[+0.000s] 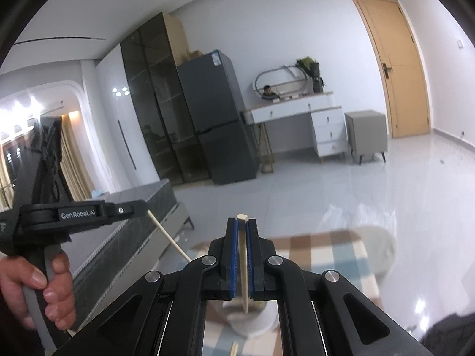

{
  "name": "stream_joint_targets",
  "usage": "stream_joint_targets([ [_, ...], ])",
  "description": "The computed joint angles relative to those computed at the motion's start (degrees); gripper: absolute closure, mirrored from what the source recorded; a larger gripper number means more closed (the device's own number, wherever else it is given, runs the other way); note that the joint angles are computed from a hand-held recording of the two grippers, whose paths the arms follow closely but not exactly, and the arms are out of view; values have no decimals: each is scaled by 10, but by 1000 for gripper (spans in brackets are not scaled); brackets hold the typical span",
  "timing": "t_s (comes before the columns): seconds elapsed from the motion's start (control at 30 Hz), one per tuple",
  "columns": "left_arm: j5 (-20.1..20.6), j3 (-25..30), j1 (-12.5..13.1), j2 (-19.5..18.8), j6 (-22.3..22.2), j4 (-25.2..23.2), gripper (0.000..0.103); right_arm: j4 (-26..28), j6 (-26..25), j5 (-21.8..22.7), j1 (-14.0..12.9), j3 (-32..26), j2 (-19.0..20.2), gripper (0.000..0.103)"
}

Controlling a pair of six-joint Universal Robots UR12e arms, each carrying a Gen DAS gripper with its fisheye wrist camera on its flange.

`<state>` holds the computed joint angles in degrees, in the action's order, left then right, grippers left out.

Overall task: Organize utensils
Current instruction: 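Lift both held chopsticks and carry them over the utensil holder, then open both tools to drop the chopsticks into the holder compartments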

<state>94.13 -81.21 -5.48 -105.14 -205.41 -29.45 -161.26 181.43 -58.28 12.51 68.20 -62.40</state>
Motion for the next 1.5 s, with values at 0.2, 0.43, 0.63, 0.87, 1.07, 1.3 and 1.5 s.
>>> stream_joint_targets([
  [0.2, 0, 21, 12, -18, 1, 14, 103, 0, 3, -1, 11, -72, 40, 98],
  [0.43, -20, 30, 21, -36, 0, 13, 103, 29, -12, -3, 22, -116, 70, 98],
  [0.63, -44, 32, 26, -43, 2, -5, 103, 59, -53, -7, 26, -126, 79, 98],
  [0.87, -58, 35, 29, -49, 2, -23, 103, 83, -74, -18, 28, -118, 81, 98],
  [1.07, -85, 40, 34, -52, 6, -58, 103, 113, -87, -23, 30, -121, 85, 98],
  [1.3, -109, 50, 34, -58, 22, -94, 103, 157, -96, -29, 30, -120, 88, 98],
  [1.5, -106, 62, 32, -61, 36, -131, 102, 191, -90, -25, 26, -119, 88, 92],
])
